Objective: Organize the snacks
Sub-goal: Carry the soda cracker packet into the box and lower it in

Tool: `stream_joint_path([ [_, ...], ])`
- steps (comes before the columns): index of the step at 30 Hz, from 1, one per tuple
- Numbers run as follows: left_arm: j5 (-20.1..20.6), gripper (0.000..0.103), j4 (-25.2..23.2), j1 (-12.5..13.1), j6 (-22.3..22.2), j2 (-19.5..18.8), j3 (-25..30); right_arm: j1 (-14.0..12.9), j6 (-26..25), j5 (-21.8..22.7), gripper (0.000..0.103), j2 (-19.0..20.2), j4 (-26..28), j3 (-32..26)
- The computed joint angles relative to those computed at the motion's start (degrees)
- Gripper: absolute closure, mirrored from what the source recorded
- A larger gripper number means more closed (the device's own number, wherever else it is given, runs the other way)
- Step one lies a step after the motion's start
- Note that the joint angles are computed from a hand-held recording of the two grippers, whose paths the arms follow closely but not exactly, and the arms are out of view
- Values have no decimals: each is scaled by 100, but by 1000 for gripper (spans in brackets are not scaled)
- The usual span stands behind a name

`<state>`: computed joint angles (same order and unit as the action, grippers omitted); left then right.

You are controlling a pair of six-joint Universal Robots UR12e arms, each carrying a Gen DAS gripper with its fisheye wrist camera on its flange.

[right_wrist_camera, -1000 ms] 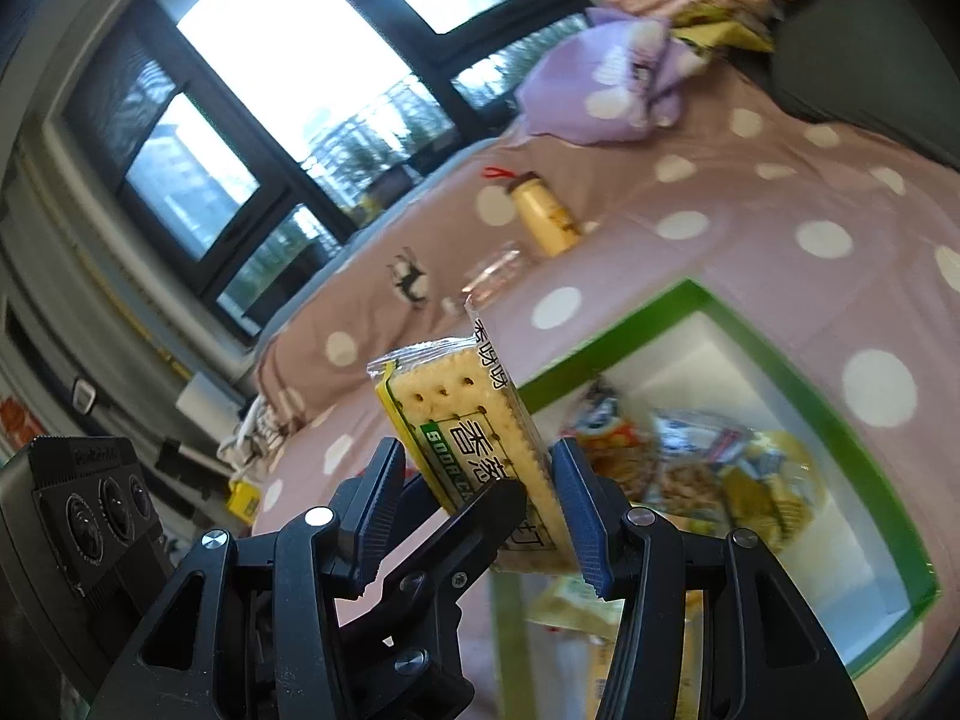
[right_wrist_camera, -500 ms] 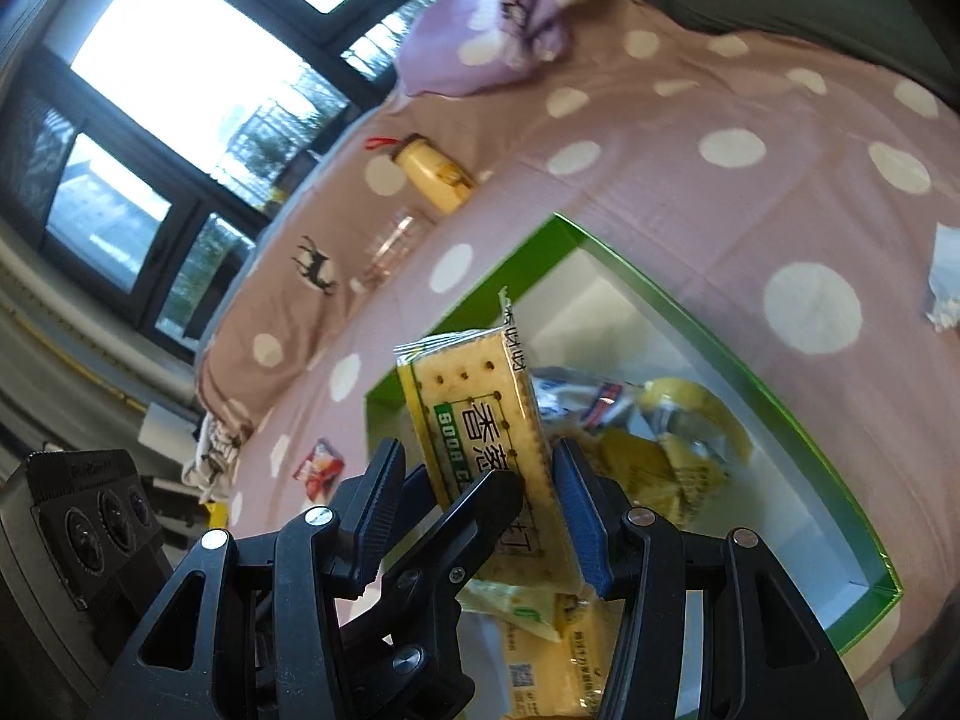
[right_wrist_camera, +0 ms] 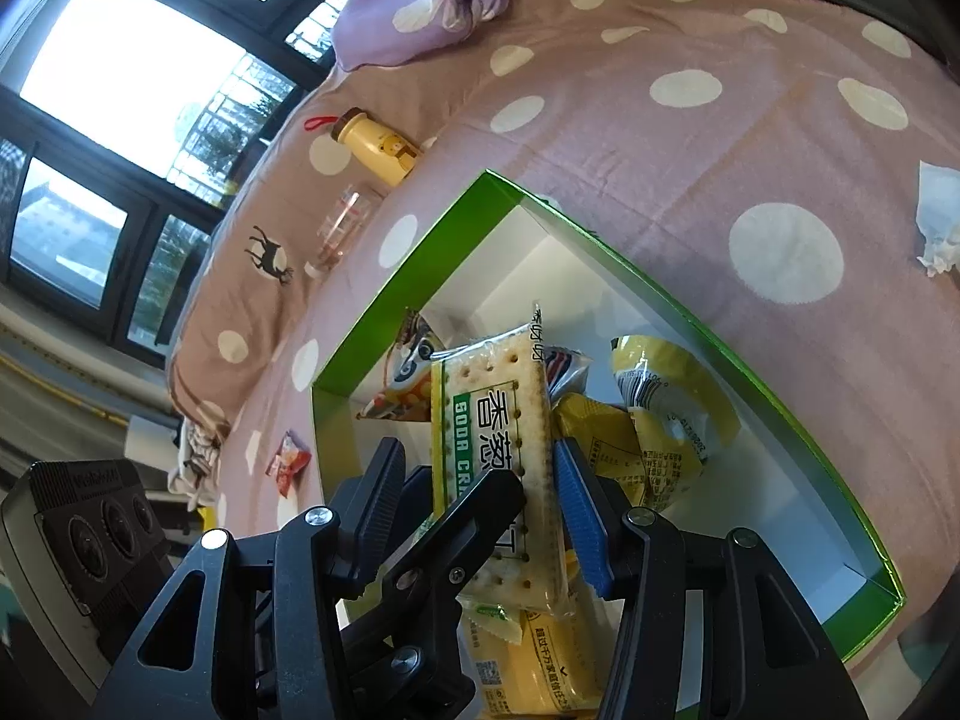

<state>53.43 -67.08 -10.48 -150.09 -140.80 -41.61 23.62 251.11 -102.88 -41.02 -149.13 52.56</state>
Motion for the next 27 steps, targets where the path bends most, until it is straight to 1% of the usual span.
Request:
stream_joint_path([
  [2,23,63,-133,-6,15,-41,87,-6,48,16,48,-5,8,14],
  [5,36,61,-169,-8,-24,-72,131,-18,87,55,48,-4,-1,28],
  [8,-5,59,-361,-3,-51,-131,233,-34,136,88,48,12,51,0],
  [9,-10,59,-670,-5,-19,-207,403,-41,157,112,48,16,60,-1],
  [10,16,60,-1110,-12,-67,-329,649,-62,182,233,48,25,32,6],
  [11,13,61,-1311,-11,-72,-396,790,-83,216,357,48,36,25,10],
  [13,-20,60,-1165,-1,-58,-346,676,-101,260,463,48,61,-76,25],
  [16,-46,60,-1245,5,-66,-355,702,-80,218,370,48,77,100,-56],
  [27,125,55,-1222,-19,-154,-365,723,-95,312,404,48,79,31,-20],
])
